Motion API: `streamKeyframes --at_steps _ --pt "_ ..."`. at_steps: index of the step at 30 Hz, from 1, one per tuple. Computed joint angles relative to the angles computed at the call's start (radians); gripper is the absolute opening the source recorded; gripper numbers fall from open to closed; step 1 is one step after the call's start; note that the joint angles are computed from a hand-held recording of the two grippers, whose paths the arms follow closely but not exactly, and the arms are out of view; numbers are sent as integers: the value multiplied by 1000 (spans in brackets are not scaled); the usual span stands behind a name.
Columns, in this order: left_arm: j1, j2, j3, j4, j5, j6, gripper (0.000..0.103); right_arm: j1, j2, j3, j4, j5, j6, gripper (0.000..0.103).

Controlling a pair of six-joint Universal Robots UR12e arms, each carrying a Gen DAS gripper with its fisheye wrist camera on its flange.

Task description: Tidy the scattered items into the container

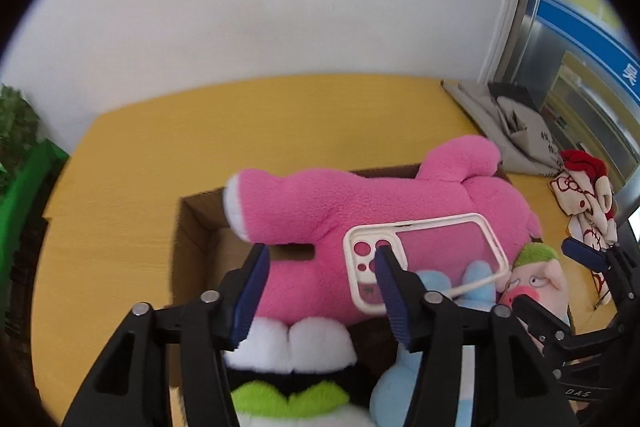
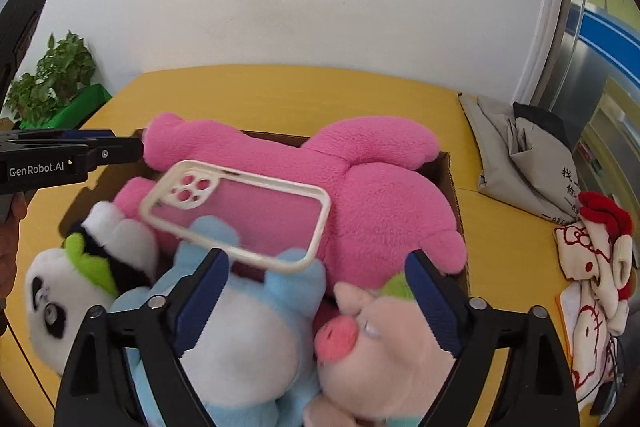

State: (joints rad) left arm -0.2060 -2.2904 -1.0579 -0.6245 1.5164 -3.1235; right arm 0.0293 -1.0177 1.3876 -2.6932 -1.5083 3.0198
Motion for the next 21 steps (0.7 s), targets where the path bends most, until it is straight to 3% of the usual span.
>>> streamKeyframes --at_steps 3,7,13,17,21 --pt "-9 80 -150 178 29 -7 78 1 -49 76 -75 1 -3 100" --pt "-12 162 -284 301 24 -29 78 8 -105 162 -143 -4 5 102" --pt "-20 238 -421 391 59 -91 79 23 -174 272 -223 -20 -2 102" --pt "-26 281 -519 500 116 -147 79 23 -215 332 -254 -19 14 102" --pt "-41 302 -563 542 165 -118 79 23 -245 377 -282 -39 13 102"
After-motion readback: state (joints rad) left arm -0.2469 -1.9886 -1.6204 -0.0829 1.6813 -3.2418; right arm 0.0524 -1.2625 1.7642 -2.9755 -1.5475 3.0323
